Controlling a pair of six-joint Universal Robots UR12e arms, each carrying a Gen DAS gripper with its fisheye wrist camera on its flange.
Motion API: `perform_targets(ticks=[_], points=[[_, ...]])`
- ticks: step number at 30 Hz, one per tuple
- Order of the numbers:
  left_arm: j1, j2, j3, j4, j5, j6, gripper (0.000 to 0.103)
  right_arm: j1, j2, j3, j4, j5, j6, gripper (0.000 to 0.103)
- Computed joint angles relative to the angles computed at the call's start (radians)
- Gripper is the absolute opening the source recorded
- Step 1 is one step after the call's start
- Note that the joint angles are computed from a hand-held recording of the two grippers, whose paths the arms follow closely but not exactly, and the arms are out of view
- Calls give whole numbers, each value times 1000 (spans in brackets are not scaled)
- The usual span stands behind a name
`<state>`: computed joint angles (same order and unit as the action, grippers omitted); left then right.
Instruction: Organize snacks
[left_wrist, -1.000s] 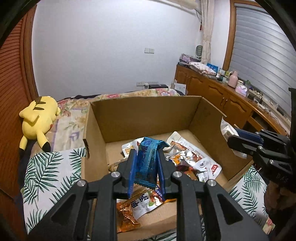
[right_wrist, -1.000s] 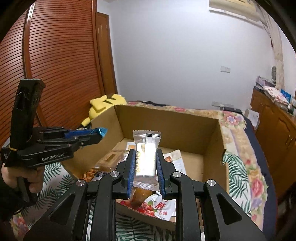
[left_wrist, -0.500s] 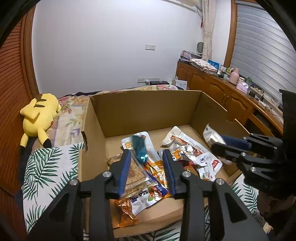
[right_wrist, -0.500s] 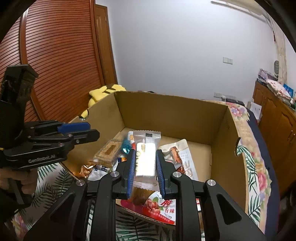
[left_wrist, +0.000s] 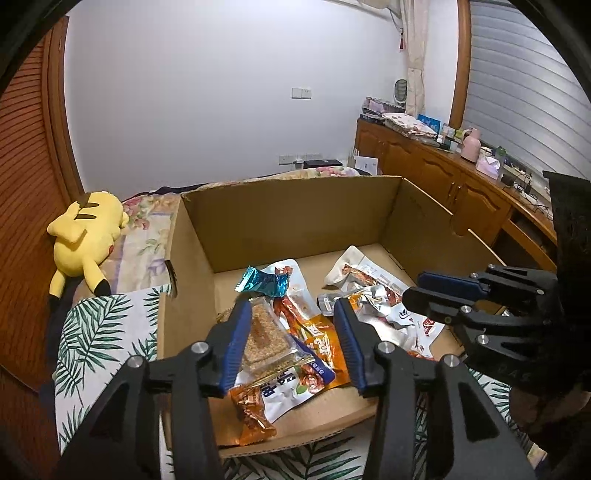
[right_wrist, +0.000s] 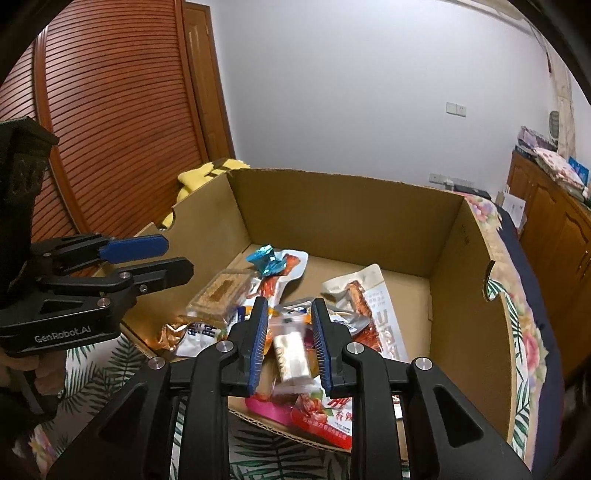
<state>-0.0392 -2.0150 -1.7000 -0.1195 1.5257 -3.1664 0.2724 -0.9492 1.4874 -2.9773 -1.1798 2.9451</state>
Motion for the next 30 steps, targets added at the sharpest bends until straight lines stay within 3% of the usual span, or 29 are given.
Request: perform_targets(ticks=[16, 21, 23, 24, 27, 30], points=[[-18, 54, -50, 35, 59, 5, 48, 4, -37, 55, -62, -18, 31, 27], [-32, 74, -75, 56, 99, 21, 56, 7, -60, 94, -101, -51, 52, 40], [-34, 85, -89, 64, 103, 24, 63, 7, -68, 107, -113, -64, 58, 48], [-35, 89, -94, 72, 103, 21, 75, 8, -72, 114, -121, -72, 61, 50], [-35, 103, -115, 101, 100, 12, 81, 8, -83, 136, -152, -91, 73, 59], [-39, 114, -126, 100, 109, 0, 88, 6, -94, 154, -172, -98, 85, 78]])
